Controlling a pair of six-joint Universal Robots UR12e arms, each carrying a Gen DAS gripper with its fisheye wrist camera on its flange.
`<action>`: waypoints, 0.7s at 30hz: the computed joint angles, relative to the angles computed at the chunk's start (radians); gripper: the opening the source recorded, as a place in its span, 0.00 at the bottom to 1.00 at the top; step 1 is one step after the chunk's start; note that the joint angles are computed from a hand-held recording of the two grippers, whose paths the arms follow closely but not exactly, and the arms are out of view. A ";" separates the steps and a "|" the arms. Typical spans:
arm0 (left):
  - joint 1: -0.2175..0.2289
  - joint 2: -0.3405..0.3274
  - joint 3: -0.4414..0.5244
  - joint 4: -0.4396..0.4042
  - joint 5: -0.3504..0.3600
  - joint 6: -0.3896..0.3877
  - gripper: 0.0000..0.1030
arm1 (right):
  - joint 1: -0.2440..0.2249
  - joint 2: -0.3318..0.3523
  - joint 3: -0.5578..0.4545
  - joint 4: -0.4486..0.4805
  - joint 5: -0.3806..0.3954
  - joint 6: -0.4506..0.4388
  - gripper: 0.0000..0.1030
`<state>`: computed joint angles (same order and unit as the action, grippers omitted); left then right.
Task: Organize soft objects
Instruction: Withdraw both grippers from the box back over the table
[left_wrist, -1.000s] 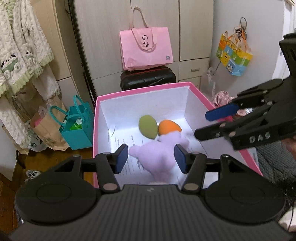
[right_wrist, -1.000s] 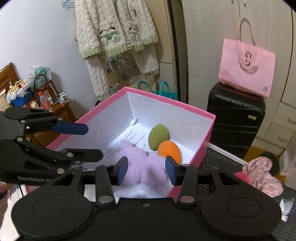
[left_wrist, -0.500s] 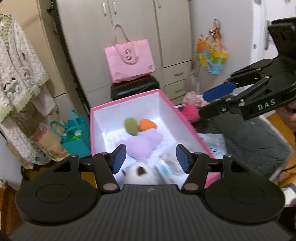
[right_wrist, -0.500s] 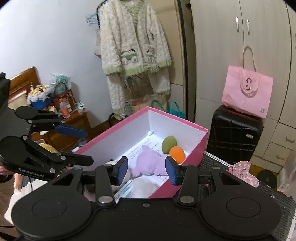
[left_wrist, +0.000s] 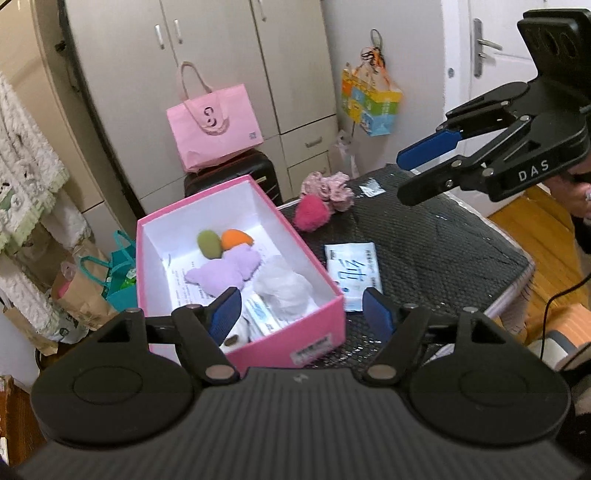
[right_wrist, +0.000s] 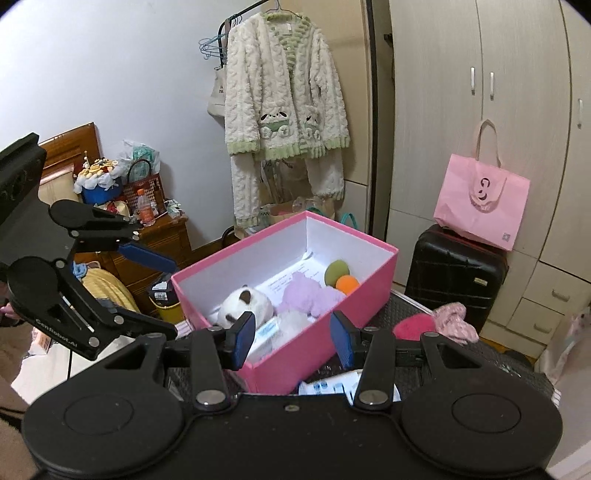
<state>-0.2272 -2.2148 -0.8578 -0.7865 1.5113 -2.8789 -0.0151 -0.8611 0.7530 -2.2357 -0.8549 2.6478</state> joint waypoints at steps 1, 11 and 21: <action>-0.003 0.001 -0.002 0.000 0.001 0.005 0.71 | -0.003 -0.009 0.016 -0.008 -0.001 -0.002 0.49; -0.036 0.008 -0.035 0.021 -0.040 0.090 0.72 | -0.048 -0.099 0.214 -0.106 0.043 -0.048 0.49; -0.047 -0.074 0.044 0.021 -0.135 -0.005 0.72 | -0.078 -0.094 0.256 -0.145 0.048 0.053 0.49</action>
<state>-0.2740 -2.2886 -0.8140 -0.7658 1.3764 -2.8844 -0.0929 -0.9548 1.0092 -2.3806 -0.8073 2.7012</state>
